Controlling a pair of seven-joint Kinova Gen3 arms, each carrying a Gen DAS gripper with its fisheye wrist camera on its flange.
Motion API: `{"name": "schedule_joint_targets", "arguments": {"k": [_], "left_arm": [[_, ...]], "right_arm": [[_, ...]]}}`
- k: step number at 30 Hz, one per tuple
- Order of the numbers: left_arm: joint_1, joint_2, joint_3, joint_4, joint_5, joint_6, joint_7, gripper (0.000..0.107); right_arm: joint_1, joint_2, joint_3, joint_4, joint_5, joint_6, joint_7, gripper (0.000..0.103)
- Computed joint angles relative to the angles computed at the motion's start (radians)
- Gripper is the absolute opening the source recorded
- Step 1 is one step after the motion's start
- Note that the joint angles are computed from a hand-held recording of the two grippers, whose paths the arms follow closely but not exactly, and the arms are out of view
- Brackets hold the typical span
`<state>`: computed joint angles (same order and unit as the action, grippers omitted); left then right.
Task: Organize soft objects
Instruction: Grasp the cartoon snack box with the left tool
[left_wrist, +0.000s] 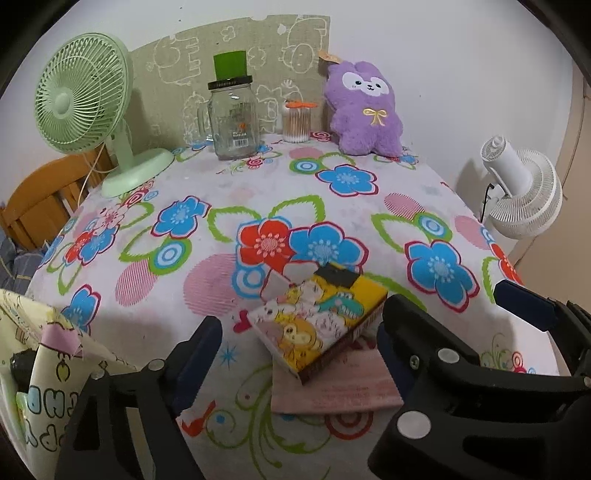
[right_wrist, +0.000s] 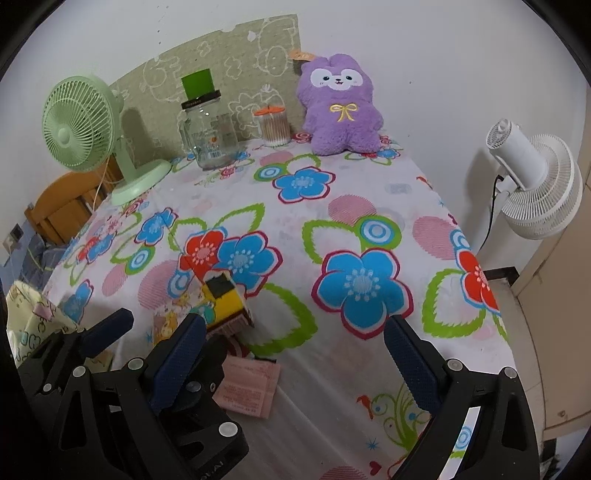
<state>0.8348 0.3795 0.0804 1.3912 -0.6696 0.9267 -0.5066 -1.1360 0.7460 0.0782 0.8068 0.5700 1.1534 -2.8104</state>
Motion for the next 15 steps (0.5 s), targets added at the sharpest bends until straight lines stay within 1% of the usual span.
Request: {"name": "schedule_joint_targets", "arguments": {"k": [2, 3, 8, 10, 12, 14, 15], "left_arm": [[-0.01, 0.009, 0.004, -0.015, 0.009, -0.002, -0.021, 0.094], [-0.015, 0.017, 0.004, -0.028, 0.014, -0.001, -0.033, 0.095], [-0.027, 0.043, -0.008, -0.054, 0.042, -0.023, -0.06, 0.096], [-0.036, 0.056, -0.01, -0.061, 0.065, -0.032, -0.074, 0.097], [-0.048, 0.066, -0.014, -0.058, 0.091, -0.052, -0.082, 0.097], [-0.07, 0.08, -0.002, -0.074, 0.137, -0.035, -0.111, 0.096], [-0.063, 0.081, -0.012, -0.08, 0.144, -0.029, -0.121, 0.095]], "right_arm": [[0.006, 0.003, 0.0, -0.01, -0.003, 0.005, 0.003, 0.099], [0.009, 0.007, 0.002, -0.02, -0.005, 0.015, 0.006, 0.099], [0.029, 0.027, 0.006, -0.053, -0.015, 0.037, 0.027, 0.099], [0.037, 0.042, 0.007, -0.073, -0.024, 0.054, 0.038, 0.098], [0.046, 0.045, -0.001, -0.069, -0.028, 0.049, 0.041, 0.097], [0.051, 0.058, 0.005, -0.083, -0.049, 0.063, 0.055, 0.097], [0.057, 0.051, 0.001, -0.065, -0.055, 0.046, 0.049, 0.097]]}}
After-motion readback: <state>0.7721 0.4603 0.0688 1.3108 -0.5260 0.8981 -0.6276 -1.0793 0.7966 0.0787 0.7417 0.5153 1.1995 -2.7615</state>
